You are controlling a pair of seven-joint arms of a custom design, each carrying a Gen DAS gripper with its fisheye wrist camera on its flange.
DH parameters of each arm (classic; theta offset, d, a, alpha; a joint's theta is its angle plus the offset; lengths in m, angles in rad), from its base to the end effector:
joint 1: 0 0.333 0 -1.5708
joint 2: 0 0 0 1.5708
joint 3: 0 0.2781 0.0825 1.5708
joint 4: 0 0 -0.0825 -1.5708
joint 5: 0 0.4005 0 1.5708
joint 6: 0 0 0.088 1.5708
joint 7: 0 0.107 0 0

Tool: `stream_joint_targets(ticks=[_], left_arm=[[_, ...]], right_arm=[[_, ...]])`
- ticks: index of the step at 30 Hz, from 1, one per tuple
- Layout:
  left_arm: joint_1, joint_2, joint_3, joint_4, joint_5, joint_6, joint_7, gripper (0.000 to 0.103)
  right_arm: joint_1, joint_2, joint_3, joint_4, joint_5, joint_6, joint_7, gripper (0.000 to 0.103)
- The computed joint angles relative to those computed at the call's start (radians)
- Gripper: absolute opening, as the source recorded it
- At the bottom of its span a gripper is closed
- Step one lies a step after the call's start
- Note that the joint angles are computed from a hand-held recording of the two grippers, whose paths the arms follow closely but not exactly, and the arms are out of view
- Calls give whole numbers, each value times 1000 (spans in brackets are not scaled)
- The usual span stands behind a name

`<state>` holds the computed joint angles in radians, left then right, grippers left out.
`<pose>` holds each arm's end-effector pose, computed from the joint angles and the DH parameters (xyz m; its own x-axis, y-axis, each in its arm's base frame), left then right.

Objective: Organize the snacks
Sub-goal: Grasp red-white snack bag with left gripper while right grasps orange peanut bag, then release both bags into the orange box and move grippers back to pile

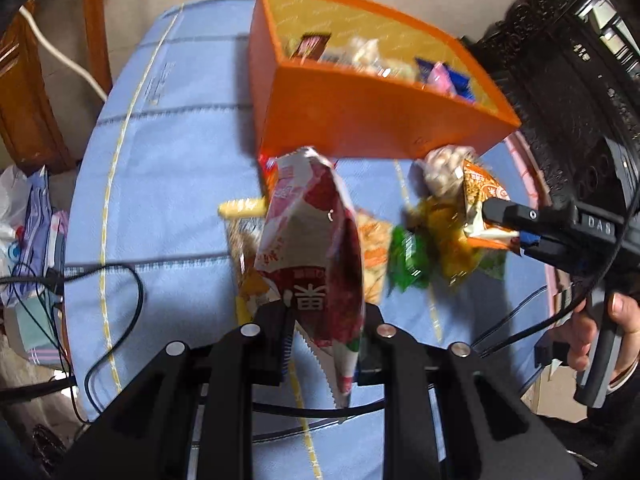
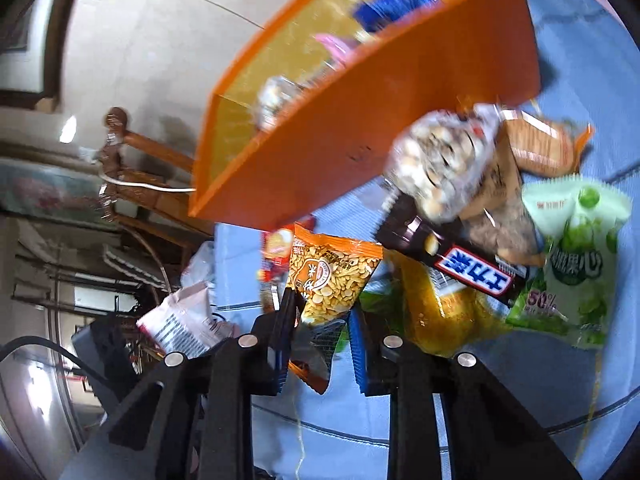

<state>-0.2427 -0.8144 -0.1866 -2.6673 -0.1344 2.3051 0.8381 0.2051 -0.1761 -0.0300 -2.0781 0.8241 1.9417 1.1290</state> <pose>0.3541 -0.1637 0.4888 0.3265 -0.9016 0.2838 -0.8518 -0.4108 -0.3251 0.5205 0.1421 0.4864 0.3188 -0.6790 -0.6613 -0.9477 -0.2176 -0.2334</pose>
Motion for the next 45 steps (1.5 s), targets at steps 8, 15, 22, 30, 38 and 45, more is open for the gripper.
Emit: stream_joint_targets(ticks=[8, 15, 22, 30, 38, 45], left_arm=[[71, 156, 13, 206, 70, 71, 66, 20], [152, 495, -3, 546, 173, 43, 84, 20], [159, 718, -3, 764, 300, -64, -24, 67], [150, 567, 12, 602, 313, -26, -79, 88], [127, 351, -8, 358, 226, -95, -110, 88], [72, 270, -26, 194, 117, -181, -162, 88]], right_arm=[[12, 4, 8, 101, 5, 169, -149, 25], [30, 225, 62, 344, -141, 360, -101, 25], [31, 346, 103, 440, -328, 486, 37, 73], [-6, 214, 97, 273, -210, 467, -81, 75], [21, -30, 39, -17, -169, 479, -178, 79], [44, -179, -2, -205, -238, 419, -128, 81]])
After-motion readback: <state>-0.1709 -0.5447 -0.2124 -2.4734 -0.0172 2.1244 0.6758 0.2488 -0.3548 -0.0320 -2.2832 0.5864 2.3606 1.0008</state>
